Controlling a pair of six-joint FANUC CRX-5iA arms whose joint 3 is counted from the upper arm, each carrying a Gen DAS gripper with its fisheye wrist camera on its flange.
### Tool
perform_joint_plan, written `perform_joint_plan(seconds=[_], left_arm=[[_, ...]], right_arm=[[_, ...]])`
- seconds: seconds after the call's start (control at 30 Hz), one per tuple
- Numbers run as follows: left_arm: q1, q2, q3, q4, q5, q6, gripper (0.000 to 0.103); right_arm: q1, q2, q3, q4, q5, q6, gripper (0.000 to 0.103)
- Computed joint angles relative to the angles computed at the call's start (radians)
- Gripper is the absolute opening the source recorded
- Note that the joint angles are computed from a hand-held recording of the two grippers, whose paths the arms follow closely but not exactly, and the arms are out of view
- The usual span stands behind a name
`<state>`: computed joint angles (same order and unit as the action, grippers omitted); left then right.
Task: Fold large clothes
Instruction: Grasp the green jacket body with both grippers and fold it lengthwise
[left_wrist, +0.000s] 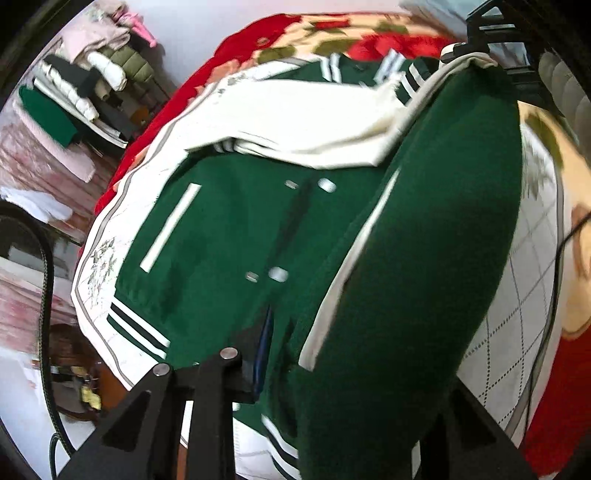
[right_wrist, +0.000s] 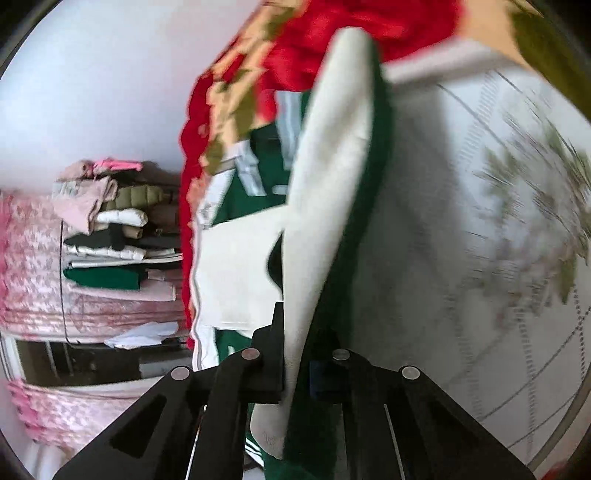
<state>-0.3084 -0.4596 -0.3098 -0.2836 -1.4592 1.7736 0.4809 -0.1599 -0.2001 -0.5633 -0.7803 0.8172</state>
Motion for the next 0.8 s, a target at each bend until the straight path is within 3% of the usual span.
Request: perform_joint_plan(seconds=[0.1, 0.23, 0.37, 0.47, 0.53, 0.6, 0.63, 0.7, 0.8], left_arm=[[0.235, -0.062, -0.027, 0.103, 0.032, -0.199, 0.028], [0.554, -0.077, -0.054, 0.232, 0.067, -0.451, 0.03], [0.851, 0.001, -0.084, 0.394, 0.091, -0.658, 0.031], [0.97, 0.108, -0.074, 0.447, 0.075, -0.71, 0.034], [1.038, 0.182, -0.057, 0.466, 0.061, -0.713, 0.053], [1.111, 0.231, -0.05, 0.489, 0.062, -0.709, 0.073], [1.147, 0.246, -0.047, 0.5, 0.066, -0.718, 0.08], [1.206, 0.264, -0.039, 0.505, 0.076, -0.722, 0.084], [1.247, 0.281, -0.019, 0.498, 0.065, -0.72, 0.085]], right_arm=[[0.085, 0.052, 0.124, 0.132, -0.043, -0.099, 0.009], [0.204, 0.212, 0.34, 0.305, -0.122, -0.243, 0.009], [0.283, 0.472, 0.667, 0.419, -0.28, -0.318, 0.009], [0.317, 0.671, 0.926, 0.441, -0.411, -0.327, 0.009], [0.326, 0.819, 1.126, 0.426, -0.51, -0.329, 0.01], [0.309, 0.916, 1.251, 0.329, -0.538, -0.309, 0.024], [0.296, 0.932, 1.262, 0.262, -0.519, -0.297, 0.031], [0.276, 0.897, 1.189, 0.144, -0.426, -0.24, 0.033], [0.28, 0.827, 1.087, 0.102, -0.339, -0.174, 0.046]])
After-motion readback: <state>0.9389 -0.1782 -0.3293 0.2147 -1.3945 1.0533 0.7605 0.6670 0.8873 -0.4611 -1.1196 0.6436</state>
